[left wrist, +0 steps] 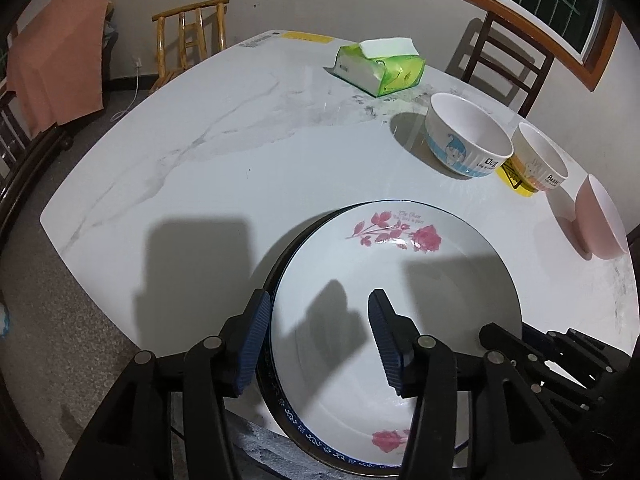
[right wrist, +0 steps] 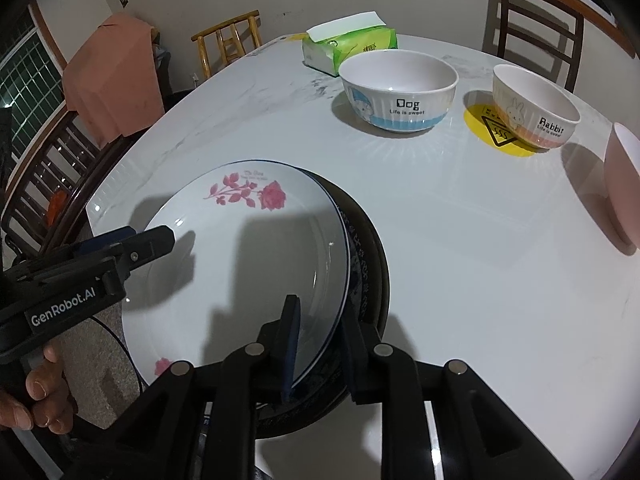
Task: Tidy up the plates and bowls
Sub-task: 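Open both grippers and withdraw from the plate stack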
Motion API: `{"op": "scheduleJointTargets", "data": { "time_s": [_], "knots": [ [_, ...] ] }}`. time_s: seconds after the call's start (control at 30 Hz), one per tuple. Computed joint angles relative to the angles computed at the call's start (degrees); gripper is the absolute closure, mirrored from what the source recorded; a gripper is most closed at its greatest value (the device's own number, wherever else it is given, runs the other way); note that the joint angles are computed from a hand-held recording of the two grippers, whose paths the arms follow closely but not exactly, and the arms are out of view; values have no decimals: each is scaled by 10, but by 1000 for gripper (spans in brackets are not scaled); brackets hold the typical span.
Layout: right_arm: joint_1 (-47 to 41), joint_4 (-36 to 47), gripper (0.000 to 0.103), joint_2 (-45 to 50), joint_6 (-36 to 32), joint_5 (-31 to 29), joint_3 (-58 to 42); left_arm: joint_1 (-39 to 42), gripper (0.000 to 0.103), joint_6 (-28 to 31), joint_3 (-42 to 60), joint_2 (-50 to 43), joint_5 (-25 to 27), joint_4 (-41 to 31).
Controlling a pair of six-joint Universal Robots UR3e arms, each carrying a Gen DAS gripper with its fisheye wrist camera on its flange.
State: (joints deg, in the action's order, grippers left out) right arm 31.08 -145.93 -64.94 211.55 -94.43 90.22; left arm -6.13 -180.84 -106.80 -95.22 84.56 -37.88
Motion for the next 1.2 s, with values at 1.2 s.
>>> {"op": "scheduleJointTargets", "data": {
  "time_s": [1.2],
  "knots": [
    [-258,133,72,-537,-26,-10,391,-232,44,-48,331,-181,36,-157]
  ]
}}
